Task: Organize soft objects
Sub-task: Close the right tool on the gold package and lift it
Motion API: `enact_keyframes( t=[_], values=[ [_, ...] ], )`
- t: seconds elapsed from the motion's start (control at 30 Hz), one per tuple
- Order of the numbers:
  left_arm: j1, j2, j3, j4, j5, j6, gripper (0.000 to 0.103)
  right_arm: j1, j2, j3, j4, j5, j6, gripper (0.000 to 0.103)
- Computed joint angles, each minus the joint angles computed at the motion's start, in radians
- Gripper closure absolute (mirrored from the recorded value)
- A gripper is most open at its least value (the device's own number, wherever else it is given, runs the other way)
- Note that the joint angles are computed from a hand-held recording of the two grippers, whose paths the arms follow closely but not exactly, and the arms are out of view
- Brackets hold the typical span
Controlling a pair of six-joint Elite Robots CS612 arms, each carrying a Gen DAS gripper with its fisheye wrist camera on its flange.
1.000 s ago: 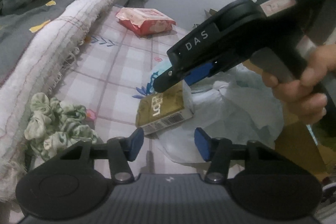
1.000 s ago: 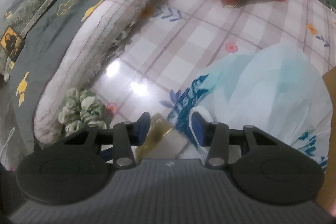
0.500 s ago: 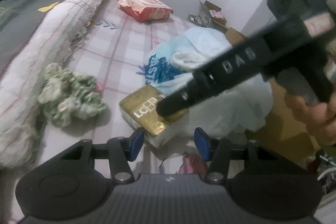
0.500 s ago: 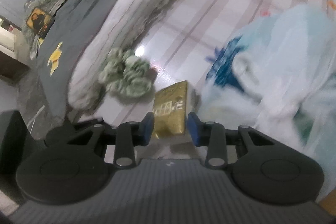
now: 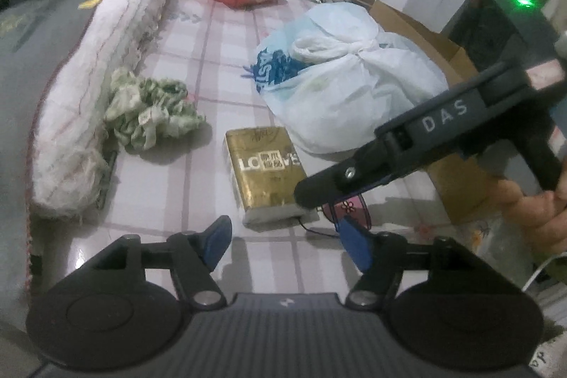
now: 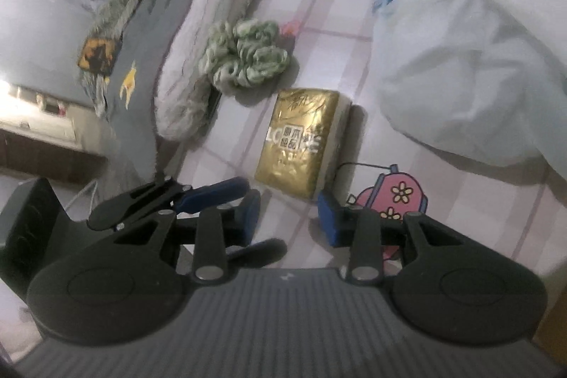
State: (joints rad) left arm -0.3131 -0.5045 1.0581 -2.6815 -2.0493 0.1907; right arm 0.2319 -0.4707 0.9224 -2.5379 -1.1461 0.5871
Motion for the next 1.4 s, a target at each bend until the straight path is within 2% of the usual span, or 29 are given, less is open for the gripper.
enact_keyframes(
  t=[0.1,0.17,0.37,0.53,0.73,0.9,1.4],
  values=[
    [-0.009,0.003,0.0,-0.032,0.022,0.014,0.03,0.007,-0.019,0.04,-0.088,-0.093,0.019,0.067],
    [-0.016,0.008,-0.006,-0.047,0.039,0.027,0.03,0.007,-0.018,0.046,-0.121,-0.117,0.043,0.066],
    [-0.035,0.026,-0.028,-0.051,0.11,0.055,0.03,0.006,0.015,0.013,-0.148,-0.11,0.1,0.066],
    [-0.04,0.038,-0.047,-0.034,0.128,0.05,0.031,0.006,0.039,-0.012,-0.162,-0.11,0.125,0.066],
    [-0.04,0.046,-0.057,-0.031,0.126,0.036,0.037,0.005,0.055,-0.015,-0.186,-0.079,0.171,0.067],
    [-0.041,0.045,-0.056,-0.034,0.131,0.027,0.041,0.006,0.052,-0.006,-0.204,-0.085,0.183,0.07],
    [-0.043,0.011,0.001,-0.1,0.133,0.03,0.041,0.016,0.021,0.029,-0.228,-0.125,0.139,0.07]
  ],
)
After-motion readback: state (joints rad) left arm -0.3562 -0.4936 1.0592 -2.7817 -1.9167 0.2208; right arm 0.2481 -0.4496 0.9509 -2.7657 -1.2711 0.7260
